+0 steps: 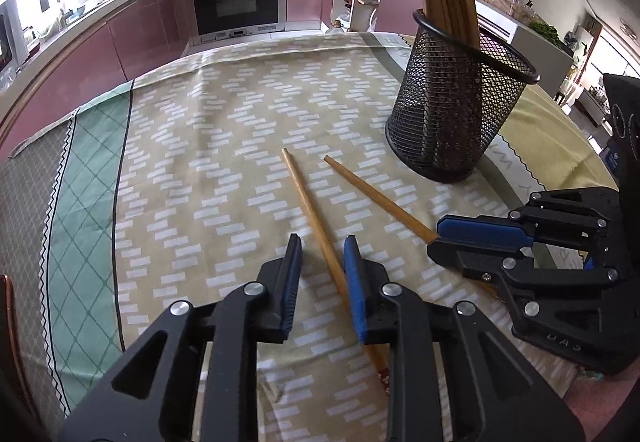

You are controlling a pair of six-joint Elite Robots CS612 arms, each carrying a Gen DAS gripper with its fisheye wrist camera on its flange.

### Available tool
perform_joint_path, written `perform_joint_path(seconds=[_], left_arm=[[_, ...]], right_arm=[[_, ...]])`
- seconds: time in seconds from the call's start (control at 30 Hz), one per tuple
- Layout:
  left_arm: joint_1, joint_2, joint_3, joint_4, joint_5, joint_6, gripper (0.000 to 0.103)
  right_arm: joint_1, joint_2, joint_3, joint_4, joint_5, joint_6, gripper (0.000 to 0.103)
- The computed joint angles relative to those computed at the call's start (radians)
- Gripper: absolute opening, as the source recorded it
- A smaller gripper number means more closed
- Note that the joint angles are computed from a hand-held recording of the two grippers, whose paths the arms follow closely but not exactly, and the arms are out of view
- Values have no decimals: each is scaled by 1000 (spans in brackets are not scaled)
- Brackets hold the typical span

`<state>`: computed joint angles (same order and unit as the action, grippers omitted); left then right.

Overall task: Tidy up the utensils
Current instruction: 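Close the right tool on a red-tipped chopstick while the left tool grasps the other, then lift the right tool's chopstick upright over the mesh cup while the left tool raises its own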

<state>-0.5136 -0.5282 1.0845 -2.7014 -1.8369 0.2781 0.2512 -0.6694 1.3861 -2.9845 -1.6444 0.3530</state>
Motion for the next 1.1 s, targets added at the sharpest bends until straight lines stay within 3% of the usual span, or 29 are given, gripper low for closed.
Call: perform_joint_path(seconds=[0.1, 0.3, 0.57, 1.1], left_arm=[[-2, 1, -1, -4, 2, -15, 13], [2, 0, -1, -6, -18, -44, 8], [13, -20, 23, -34, -78, -49, 7], [39, -58, 54, -79, -229, -58, 7]], right_arm=[[3, 4, -4, -2, -14, 0, 10], [-8, -5, 21, -44, 24, 37, 6], [-17, -29, 72, -155, 69, 58, 6], [-20, -70, 134, -300, 70, 64, 6]])
